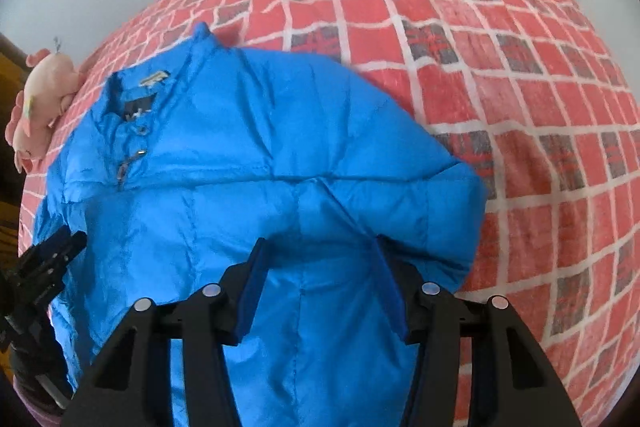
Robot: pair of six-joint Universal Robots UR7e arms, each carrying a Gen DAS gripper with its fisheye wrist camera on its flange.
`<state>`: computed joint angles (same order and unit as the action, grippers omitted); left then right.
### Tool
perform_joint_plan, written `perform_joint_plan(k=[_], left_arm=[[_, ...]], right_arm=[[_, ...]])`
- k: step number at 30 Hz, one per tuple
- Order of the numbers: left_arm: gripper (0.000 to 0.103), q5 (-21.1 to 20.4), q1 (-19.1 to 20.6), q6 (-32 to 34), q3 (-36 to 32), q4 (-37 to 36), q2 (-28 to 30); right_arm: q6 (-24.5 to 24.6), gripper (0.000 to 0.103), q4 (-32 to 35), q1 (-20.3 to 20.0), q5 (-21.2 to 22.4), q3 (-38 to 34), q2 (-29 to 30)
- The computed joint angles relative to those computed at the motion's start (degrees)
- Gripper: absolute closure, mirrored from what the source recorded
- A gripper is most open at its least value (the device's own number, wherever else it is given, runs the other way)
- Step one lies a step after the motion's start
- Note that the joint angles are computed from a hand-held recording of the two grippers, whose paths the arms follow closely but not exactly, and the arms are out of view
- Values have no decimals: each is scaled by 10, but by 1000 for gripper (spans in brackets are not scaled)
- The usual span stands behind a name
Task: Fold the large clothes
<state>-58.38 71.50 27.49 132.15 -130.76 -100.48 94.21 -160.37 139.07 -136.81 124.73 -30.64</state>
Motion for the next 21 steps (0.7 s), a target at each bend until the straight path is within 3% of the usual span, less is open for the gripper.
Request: perform_joint_plan(k=[3, 5, 7, 11, 15, 21], left_arm=[[48, -40, -1, -18, -19, 50, -36], [48, -40, -15, -11, -7, 65, -70], [48, -36, -19, -2, 8, 79, -91], [49, -4, 4, 0, 26, 68, -65], [49, -22, 36, 21, 29, 41, -44], [49, -36, 40, -11, -1, 84, -33]], right_arm=[[-9, 50, -33, 47, 1, -13, 7], [9, 50, 43, 67, 19, -54, 16], [13, 50, 72, 74, 36, -79, 32], [13, 50, 52, 63, 64, -91, 66], [15, 50, 1, 54, 58, -81, 89], [37, 50, 53, 51, 71, -93, 73]])
